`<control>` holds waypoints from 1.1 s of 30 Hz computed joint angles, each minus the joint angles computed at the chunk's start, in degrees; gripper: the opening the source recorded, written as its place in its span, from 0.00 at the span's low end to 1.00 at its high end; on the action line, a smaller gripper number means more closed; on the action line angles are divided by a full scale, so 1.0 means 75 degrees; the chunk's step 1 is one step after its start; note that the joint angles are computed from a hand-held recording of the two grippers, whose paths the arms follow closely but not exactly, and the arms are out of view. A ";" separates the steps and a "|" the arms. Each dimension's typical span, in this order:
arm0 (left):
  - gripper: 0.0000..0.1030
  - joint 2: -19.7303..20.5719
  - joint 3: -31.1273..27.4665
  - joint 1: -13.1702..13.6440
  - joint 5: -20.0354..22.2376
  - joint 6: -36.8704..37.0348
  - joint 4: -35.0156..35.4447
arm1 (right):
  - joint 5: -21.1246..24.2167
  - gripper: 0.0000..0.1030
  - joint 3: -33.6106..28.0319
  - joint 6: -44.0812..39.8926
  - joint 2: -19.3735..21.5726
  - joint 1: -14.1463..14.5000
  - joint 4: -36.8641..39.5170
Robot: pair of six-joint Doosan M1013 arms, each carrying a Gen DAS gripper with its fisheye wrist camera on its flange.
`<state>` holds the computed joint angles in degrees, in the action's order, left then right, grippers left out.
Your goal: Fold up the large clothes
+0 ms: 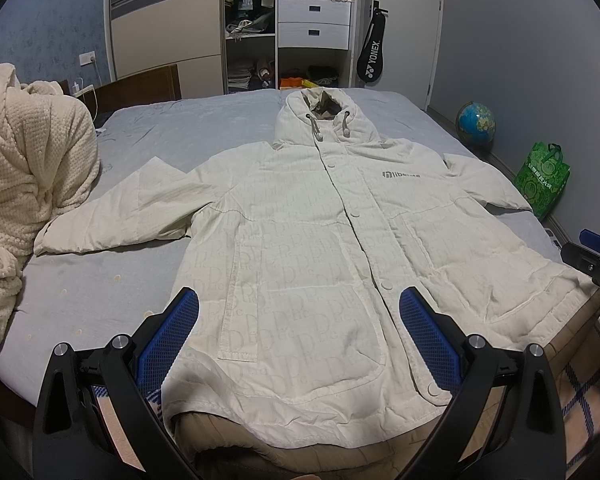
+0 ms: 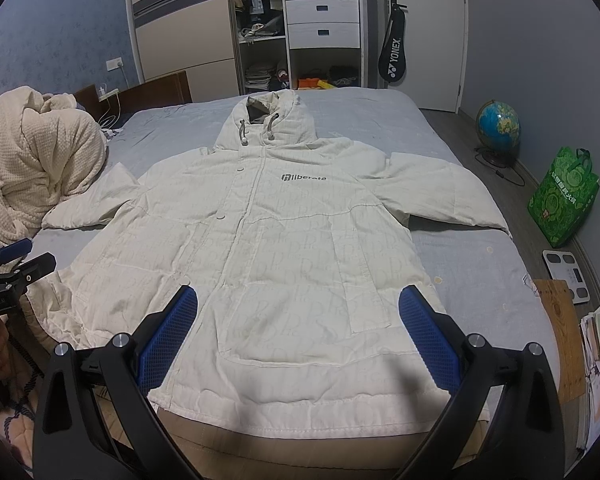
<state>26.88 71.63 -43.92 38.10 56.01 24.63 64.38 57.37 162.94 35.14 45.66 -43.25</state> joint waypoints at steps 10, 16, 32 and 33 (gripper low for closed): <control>0.94 0.0004 -0.0006 -0.0003 0.0006 0.0006 -0.0007 | -0.0022 0.94 0.0000 0.0040 0.0003 0.0003 -0.0008; 0.94 -0.0029 0.0033 0.0049 -0.0088 0.0186 -0.0361 | 0.0091 0.94 -0.0139 -0.0131 0.0121 0.0003 0.0175; 0.94 0.0894 -0.1554 0.0359 0.0937 0.1846 -0.2185 | -0.0839 0.94 0.0541 -0.0312 -0.0525 -0.0987 0.1458; 0.94 0.1039 -0.1787 0.0337 0.1104 0.1894 -0.2172 | -0.0886 0.94 0.0646 -0.0292 -0.0584 -0.1065 0.1473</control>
<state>34.68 58.22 -41.39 46.38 70.21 8.34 57.74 62.22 160.75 30.75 37.67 -32.21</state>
